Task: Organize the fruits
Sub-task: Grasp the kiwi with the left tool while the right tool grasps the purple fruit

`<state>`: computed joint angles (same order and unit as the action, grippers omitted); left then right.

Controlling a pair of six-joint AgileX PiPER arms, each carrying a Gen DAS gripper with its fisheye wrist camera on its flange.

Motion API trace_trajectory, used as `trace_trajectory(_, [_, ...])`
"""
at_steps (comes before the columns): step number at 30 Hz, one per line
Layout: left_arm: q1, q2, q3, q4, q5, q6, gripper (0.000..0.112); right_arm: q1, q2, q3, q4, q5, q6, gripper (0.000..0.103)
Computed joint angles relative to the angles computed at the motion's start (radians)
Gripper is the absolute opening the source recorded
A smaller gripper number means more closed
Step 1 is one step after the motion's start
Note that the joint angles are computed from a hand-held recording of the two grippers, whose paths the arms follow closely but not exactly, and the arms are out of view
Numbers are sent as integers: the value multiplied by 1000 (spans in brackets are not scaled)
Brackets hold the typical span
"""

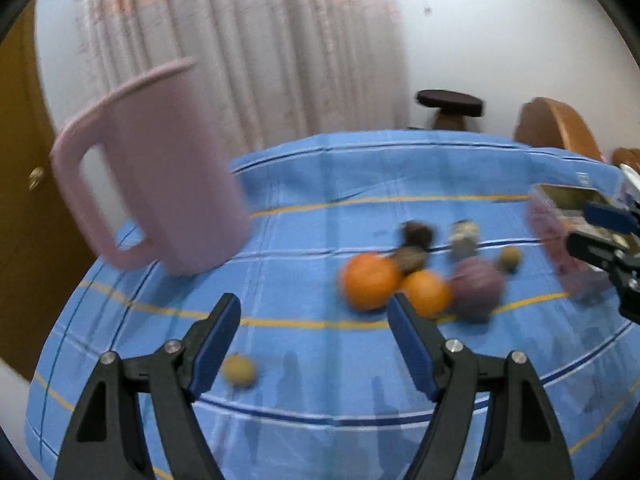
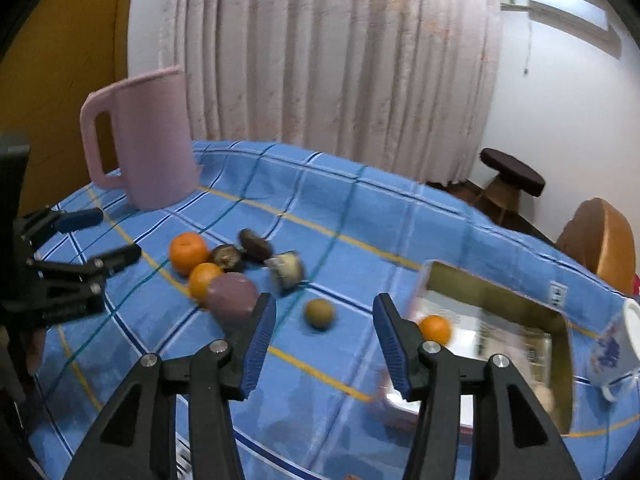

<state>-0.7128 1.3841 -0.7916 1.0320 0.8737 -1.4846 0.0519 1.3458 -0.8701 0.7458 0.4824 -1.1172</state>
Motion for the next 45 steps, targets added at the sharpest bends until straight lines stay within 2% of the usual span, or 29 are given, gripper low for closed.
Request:
trace_trajectory(8, [194, -70, 143, -52, -142, 26, 78, 169, 85, 1, -106, -90, 146, 53])
trace_trajectory(16, [245, -102, 167, -121, -182, 92, 75, 233, 139, -18, -178, -108, 245, 53])
trace_trajectory(19, [281, -102, 180, -146, -217, 129, 67, 221, 150, -23, -138, -94, 213, 53])
trace_trajectory(21, [297, -92, 178, -169, -244, 154, 58, 219, 157, -26, -131, -87, 209, 53])
trace_trajectory(25, [283, -76, 167, -192, -248, 169, 49, 222, 186, -37, -142, -63, 220, 53])
trace_trajectory(27, [293, -66, 162, -216, -261, 194, 33, 226, 203, -41, -154, -58, 234, 53])
trace_trajectory(28, [303, -74, 169, -221, -281, 198, 29, 223, 207, -43, -151, -52, 231, 53])
trace_trajectory(34, [282, -86, 180, -179, -275, 145, 29, 209, 192, -23, -101, -59, 179, 49])
trace_trajectory(43, [111, -99, 157, -46, -170, -40, 28, 210, 133, 38, 26, -116, 43, 47])
trace_trajectory(45, [85, -89, 142, -34, -156, -60, 28, 208, 113, 52, 52, -132, 14, 43])
